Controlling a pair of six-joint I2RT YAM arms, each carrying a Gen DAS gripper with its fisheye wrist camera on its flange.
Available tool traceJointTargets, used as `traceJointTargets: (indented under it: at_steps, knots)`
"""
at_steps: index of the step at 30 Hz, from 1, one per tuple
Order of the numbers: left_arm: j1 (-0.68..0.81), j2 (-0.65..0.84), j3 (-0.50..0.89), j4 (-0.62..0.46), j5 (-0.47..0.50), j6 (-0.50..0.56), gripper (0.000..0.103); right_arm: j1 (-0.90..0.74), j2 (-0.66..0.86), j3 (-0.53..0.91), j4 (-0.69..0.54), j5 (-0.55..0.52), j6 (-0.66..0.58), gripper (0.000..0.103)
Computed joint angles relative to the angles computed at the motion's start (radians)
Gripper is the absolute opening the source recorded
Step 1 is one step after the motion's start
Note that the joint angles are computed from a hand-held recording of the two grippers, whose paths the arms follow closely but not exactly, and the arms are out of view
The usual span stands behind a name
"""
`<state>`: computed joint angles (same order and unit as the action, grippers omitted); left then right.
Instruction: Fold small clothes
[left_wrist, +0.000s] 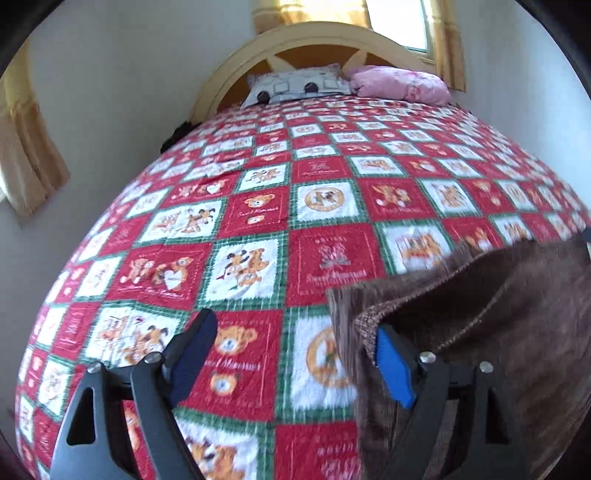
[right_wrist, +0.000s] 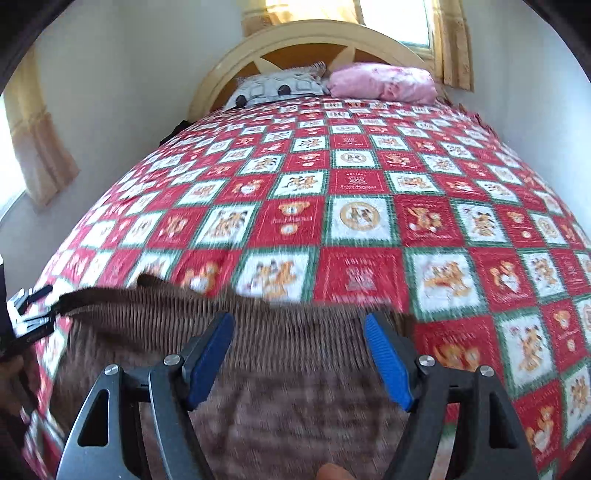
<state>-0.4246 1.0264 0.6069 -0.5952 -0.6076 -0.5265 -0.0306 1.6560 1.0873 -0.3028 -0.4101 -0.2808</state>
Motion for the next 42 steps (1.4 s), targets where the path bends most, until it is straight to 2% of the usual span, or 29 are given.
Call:
traceJointTargets:
  at_steps: [1,3,7,9,10,11,12,13,19,21,25,27,30,33,37,42]
  knots:
    - [-0.040,-0.014,-0.010,-0.018,-0.026,-0.019,0.087,-0.003,-0.010,-0.012,-0.007,0.001,-0.010,0.075]
    - [-0.058,0.020,-0.011,0.015,-0.030,-0.024,0.102,-0.031,-0.043,-0.057,-0.028,-0.010,-0.048,0.075]
    - [0.037,0.211,0.095,0.117,-0.034,0.072,0.102,-0.037,-0.039,-0.103,-0.025,0.049,-0.105,0.075]
    - [0.095,0.281,0.158,0.118,-0.047,0.086,0.102,-0.033,-0.032,-0.105,-0.012,0.086,-0.107,0.075]
    - [0.142,0.304,0.188,0.108,-0.011,0.081,0.102,-0.041,-0.021,-0.096,-0.009,0.083,-0.102,0.075]
    - [0.200,0.327,0.215,0.104,0.069,0.091,0.102,-0.050,-0.003,-0.078,-0.018,0.078,-0.093,0.075]
    - [0.223,0.347,0.231,0.084,0.101,0.097,0.102,-0.059,0.019,-0.055,-0.026,0.074,-0.080,0.075]
    - [0.224,0.364,0.239,0.060,0.088,0.089,0.102,-0.064,0.027,-0.047,-0.017,0.074,-0.070,0.075]
    - [0.152,0.259,0.112,0.047,-0.079,0.077,0.102,-0.069,0.087,0.052,-0.048,-0.096,-0.089,0.075]
    - [0.159,0.235,0.091,0.041,-0.086,0.067,0.102,-0.040,0.124,0.083,-0.053,-0.071,-0.098,0.075]
    - [0.078,0.172,0.092,-0.024,-0.062,-0.008,0.102,-0.021,0.266,0.201,-0.072,0.149,0.000,0.075]
    - [0.000,0.153,0.094,-0.051,-0.064,-0.052,0.102,-0.074,0.301,0.241,-0.105,0.064,0.050,0.075]
    - [-0.145,0.148,0.086,-0.100,-0.082,-0.141,0.102,-0.109,0.211,0.147,-0.057,0.055,0.023,0.075]
    - [-0.218,0.173,0.074,-0.116,-0.078,-0.194,0.102,-0.159,0.073,0.031,-0.066,-0.027,-0.048,0.075]
    - [-0.273,0.188,0.057,-0.134,-0.089,-0.259,0.102,-0.222,-0.109,-0.106,-0.133,-0.125,-0.166,0.075]
    - [-0.313,0.202,0.035,-0.144,-0.084,-0.323,0.102,-0.281,-0.303,-0.297,-0.186,-0.164,-0.342,0.075]
